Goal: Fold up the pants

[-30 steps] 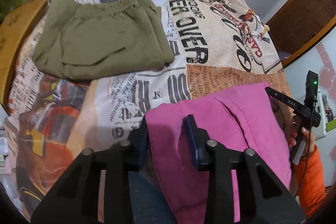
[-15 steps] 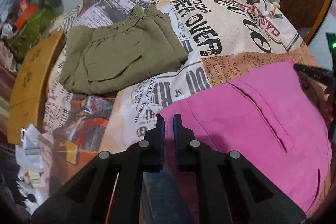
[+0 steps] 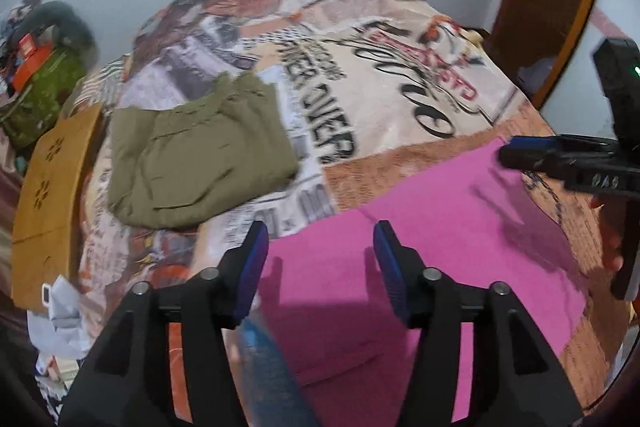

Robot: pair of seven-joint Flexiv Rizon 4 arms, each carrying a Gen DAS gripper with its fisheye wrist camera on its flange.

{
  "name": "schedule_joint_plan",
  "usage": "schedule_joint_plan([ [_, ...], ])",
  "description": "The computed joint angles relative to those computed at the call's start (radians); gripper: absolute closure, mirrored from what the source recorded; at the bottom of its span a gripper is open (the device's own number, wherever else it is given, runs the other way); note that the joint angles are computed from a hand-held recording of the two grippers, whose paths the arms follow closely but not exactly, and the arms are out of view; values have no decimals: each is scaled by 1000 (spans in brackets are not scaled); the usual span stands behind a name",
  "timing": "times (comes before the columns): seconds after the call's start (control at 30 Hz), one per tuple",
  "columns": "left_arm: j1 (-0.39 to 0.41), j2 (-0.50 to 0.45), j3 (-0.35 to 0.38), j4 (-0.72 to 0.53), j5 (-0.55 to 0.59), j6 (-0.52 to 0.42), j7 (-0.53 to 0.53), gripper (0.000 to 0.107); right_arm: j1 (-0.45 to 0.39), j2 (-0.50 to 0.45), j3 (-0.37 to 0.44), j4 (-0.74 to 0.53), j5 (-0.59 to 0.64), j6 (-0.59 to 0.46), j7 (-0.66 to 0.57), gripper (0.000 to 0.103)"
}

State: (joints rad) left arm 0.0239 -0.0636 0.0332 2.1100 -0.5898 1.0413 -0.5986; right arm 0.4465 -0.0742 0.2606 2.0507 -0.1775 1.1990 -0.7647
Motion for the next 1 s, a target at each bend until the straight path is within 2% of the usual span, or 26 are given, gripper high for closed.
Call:
schedule_joint_plan([
  [0.23,-11,-54,-9,-28,137,-64,-77,50,26,-97,36,-99,106,-151,-134,53],
  [0.3,-7,-57,-13,-13,116,-40,-66,42,27,-88,40,-87,130,-159,-158,52],
  [0.37,-2,-51,-11,-1,107,-26,-56,37,23,-65,44,-73,157,-172,-178,50],
  [0.57,12,-16,3,37,72,-30,-28,34,31,28,41,21,123,-191,-152,50],
  [0.67,11,16,11,73,46,-9,0,31,34,84,47,85,90,-182,-111,50],
  [0.87,-1,76,31,134,58,41,22,31,34,179,65,182,40,-180,-10,41],
  [1.0,-5,110,45,164,78,64,19,28,36,225,73,220,36,-185,46,41],
])
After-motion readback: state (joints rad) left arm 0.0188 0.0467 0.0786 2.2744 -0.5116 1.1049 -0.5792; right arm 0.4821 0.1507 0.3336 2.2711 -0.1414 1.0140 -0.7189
